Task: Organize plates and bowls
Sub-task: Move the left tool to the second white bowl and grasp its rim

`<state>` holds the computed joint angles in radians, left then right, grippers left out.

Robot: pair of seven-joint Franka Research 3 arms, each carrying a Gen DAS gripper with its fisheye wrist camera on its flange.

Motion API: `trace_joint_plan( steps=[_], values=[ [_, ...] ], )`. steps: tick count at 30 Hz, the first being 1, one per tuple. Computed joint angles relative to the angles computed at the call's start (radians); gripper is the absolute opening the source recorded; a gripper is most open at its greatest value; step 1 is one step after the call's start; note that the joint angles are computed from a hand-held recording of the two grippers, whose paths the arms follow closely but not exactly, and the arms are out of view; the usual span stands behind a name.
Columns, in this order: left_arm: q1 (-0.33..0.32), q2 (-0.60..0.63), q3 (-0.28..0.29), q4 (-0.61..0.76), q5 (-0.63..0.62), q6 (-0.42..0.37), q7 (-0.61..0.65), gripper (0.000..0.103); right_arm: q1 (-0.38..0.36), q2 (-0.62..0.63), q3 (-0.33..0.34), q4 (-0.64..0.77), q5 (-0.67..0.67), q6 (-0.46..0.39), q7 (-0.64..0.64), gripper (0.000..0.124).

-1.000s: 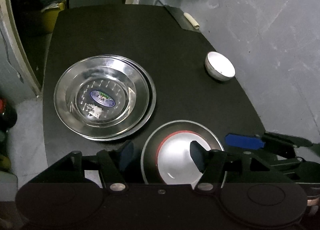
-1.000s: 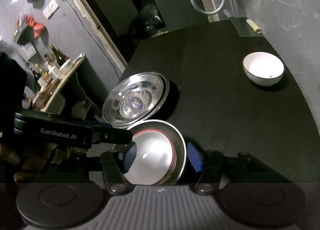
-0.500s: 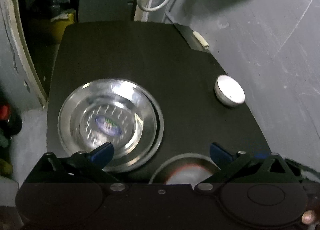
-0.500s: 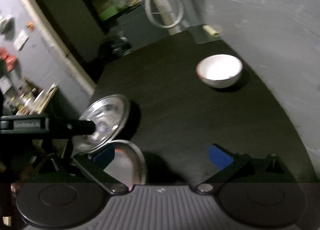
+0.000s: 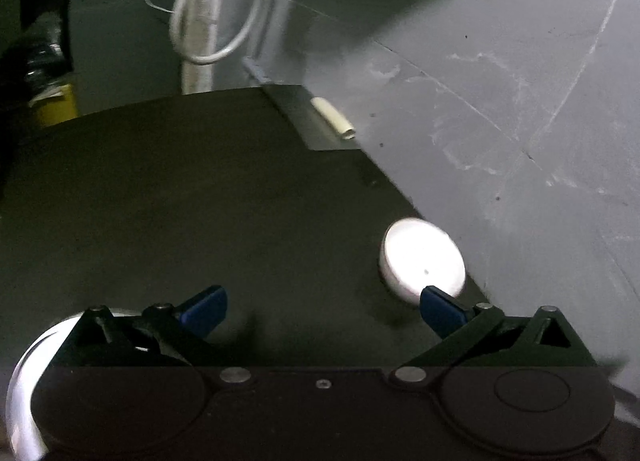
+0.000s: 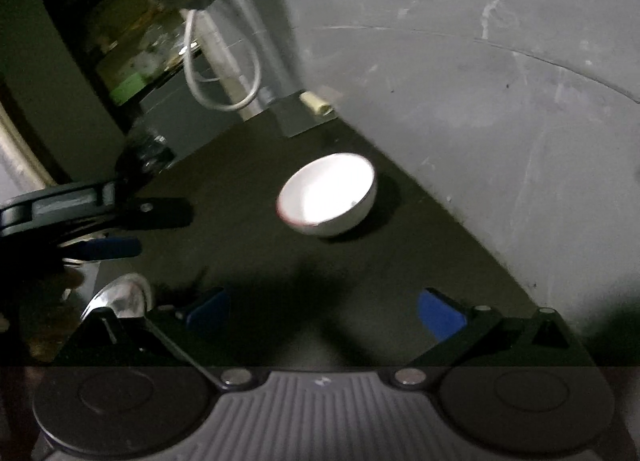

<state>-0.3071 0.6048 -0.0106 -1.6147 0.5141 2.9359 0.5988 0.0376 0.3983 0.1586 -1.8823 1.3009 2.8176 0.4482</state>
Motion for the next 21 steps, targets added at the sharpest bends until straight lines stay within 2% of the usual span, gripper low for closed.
trace_joint_plan(
  steps=[3,5,8,11,15,21],
  values=[
    [0.054,0.132,-0.080,0.188,-0.062,-0.063,0.124,0.102,0.008,0.051,-0.004,0.062,-0.023,0.017,0.061,0.103],
    [0.070,0.206,-0.114,0.299,-0.101,-0.105,0.205,0.102,-0.007,0.080,0.018,0.097,0.006,0.038,0.047,0.103],
    [0.070,0.298,-0.136,0.449,-0.155,-0.179,0.304,0.102,-0.005,0.128,0.030,0.152,0.005,0.083,0.068,0.101],
    [0.075,0.373,-0.163,0.563,-0.216,-0.230,0.397,0.102,-0.001,0.169,0.035,0.193,-0.041,0.106,0.148,0.095],
    [0.061,0.439,-0.161,0.676,-0.274,-0.297,0.473,0.102,-0.010,0.217,0.062,0.239,-0.102,0.141,0.212,0.088],
    [0.043,0.458,-0.139,0.714,-0.318,-0.343,0.478,0.101,-0.035,0.259,0.098,0.281,-0.201,0.156,0.275,0.078]
  ],
)
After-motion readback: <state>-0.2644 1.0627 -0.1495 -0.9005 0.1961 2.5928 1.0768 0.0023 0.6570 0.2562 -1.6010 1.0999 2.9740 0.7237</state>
